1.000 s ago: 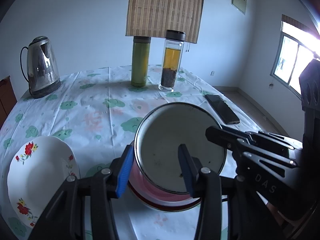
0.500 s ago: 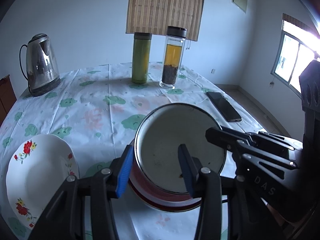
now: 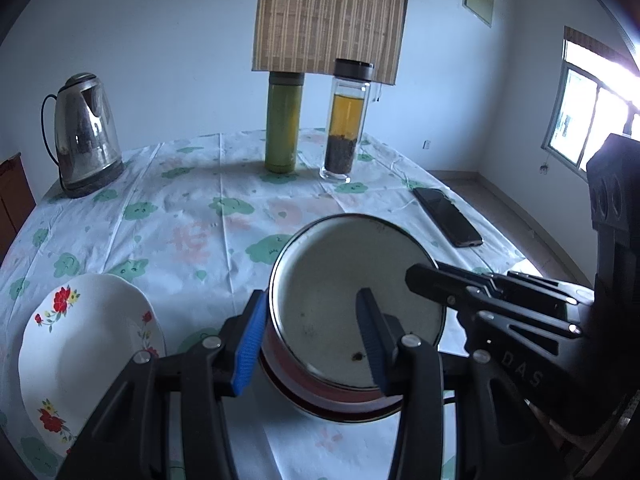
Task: Organize plates and bowls
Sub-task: 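Lower the white enamel bowl into the red bowl with the right tool, then open the right tool to release the white enamel bowl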
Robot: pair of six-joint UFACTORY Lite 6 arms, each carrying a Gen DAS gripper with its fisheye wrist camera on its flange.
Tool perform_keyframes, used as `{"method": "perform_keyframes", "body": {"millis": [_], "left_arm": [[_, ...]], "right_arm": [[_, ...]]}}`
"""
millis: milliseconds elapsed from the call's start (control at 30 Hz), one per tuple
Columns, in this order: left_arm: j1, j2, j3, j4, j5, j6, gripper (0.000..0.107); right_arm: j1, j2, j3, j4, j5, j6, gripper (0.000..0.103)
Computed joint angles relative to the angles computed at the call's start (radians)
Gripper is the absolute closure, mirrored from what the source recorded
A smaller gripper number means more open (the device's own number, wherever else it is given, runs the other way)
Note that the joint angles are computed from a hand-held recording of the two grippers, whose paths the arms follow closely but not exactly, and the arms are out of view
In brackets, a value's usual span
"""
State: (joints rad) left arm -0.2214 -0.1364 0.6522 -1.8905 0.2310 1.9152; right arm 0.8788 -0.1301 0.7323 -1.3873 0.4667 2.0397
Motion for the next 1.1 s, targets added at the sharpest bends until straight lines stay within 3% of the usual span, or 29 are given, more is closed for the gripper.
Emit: {"method": "perform_keyframes", "body": {"millis": [233, 467, 667, 1100], "left_arm": [[0.001, -0.021, 0.013, 0.286, 0.011, -0.279, 0.063], [-0.031, -0.016, 0.025, 0.445, -0.037, -0.428, 0.063], [0.018, 0.061, 0.053, 0.433, 0.018, -0.414, 0.063], [0.005, 0.065, 0.041, 0.323, -0.002, -0.285, 0.060]], "right_arm": [[-0.015, -0.023, -0.006, 0.113, -0.029, -0.117, 0.093], [-0.070, 0.013, -0.007, 0.202, -0.124, -0.201, 0.092], [-0.049, 0.007, -0.005, 0.185, -0.108, -0.185, 0.091], [-0.062, -0.009, -0.040, 0.045, -0.134, -0.058, 0.091]]}}
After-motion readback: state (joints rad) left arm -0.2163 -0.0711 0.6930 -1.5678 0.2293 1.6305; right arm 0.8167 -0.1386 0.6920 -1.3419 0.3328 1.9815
